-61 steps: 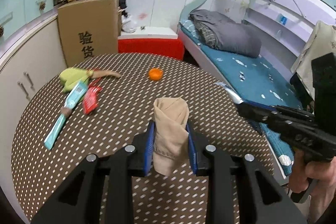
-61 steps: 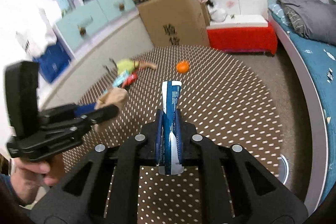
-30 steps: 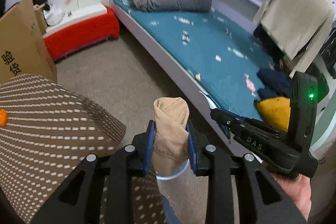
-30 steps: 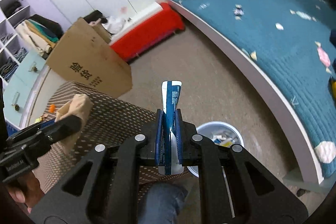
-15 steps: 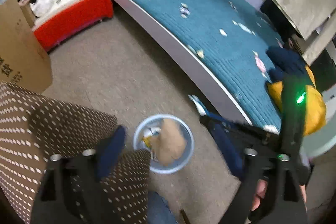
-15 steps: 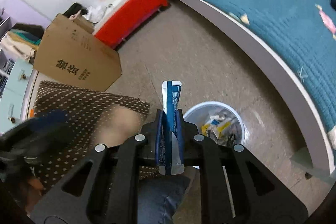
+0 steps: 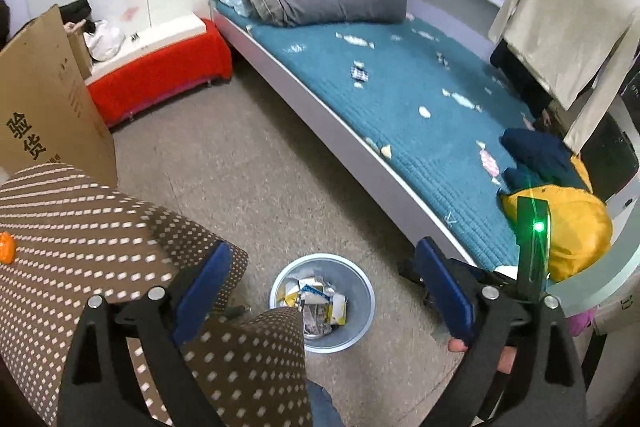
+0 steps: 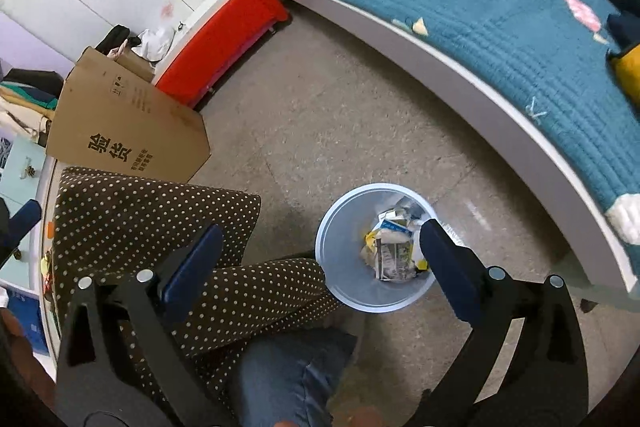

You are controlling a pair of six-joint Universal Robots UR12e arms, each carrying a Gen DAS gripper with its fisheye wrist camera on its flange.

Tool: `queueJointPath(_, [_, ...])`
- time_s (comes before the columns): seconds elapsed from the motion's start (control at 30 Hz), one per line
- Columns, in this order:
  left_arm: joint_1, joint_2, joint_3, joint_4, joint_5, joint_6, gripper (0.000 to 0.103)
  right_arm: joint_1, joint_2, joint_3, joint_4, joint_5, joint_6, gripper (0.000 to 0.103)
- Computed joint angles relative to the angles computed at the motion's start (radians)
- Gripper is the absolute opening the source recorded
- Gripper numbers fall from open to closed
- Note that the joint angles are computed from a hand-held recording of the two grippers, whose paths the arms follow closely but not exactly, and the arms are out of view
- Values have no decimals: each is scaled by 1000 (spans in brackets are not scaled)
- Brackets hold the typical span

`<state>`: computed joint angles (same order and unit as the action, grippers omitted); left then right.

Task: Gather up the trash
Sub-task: 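Carry the tube and sock to the wastebasket and open both tools, then move both tools back over the table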

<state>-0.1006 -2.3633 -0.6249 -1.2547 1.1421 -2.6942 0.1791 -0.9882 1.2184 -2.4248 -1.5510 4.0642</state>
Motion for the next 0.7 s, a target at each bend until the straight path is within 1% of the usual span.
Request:
queueJointPath(0.13, [18,50,-72,67,-32,-11,92,16,-7,-23,6,-36,-12,97])
queueJointPath(0.3, [44,114,-161,172,-59,-15,93,43,-4,-78,3,-85,-57,97])
queueJointPath(0.5, [82,169,-230,243,-93,-39,93,75,17,-169,20,-129,-128,97])
queueJointPath(0.7, [122,213,-302,367,-93,-88,93,110,54,-282,49,-147,-215,97])
